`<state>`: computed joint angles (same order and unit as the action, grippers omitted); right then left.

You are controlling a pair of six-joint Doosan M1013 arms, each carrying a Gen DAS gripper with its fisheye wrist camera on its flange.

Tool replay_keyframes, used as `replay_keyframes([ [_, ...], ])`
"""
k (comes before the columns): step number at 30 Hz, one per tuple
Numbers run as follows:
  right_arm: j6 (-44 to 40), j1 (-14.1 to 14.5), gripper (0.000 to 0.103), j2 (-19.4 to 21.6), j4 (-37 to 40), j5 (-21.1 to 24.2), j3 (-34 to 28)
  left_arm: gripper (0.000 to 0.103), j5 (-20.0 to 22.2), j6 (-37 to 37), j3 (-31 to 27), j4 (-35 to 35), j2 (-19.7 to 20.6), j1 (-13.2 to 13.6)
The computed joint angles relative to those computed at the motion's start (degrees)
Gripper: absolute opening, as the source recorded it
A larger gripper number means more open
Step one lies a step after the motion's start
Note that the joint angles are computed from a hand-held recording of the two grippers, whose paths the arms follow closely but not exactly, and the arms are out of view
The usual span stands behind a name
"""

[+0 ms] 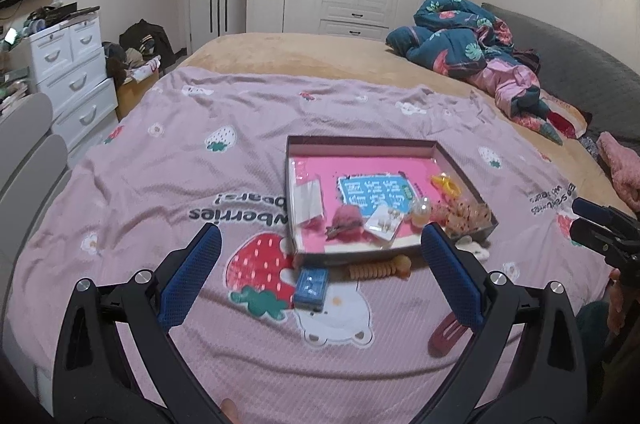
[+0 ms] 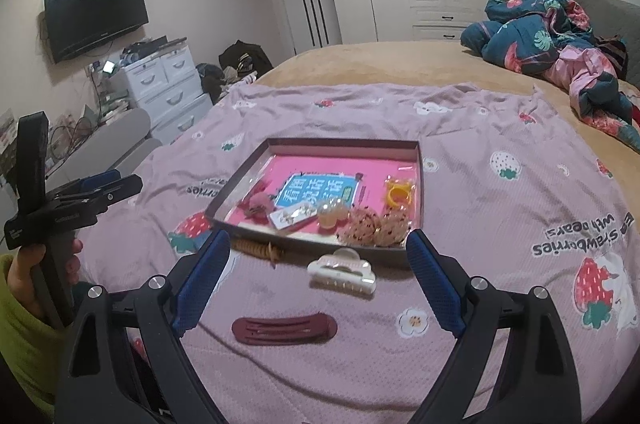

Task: Organize jewelry
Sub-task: 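Move the left tool to the blue box and the right tool to the maroon clip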

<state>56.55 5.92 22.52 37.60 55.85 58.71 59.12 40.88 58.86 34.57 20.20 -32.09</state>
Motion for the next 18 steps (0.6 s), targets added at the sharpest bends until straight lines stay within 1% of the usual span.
replay_keyframes([
  [18, 1.37, 0.87, 0.089, -1.04, -3.66, 2.71, 3.81, 0.094, 2.03, 2.12, 2.64, -2.38, -0.38, -0.80],
])
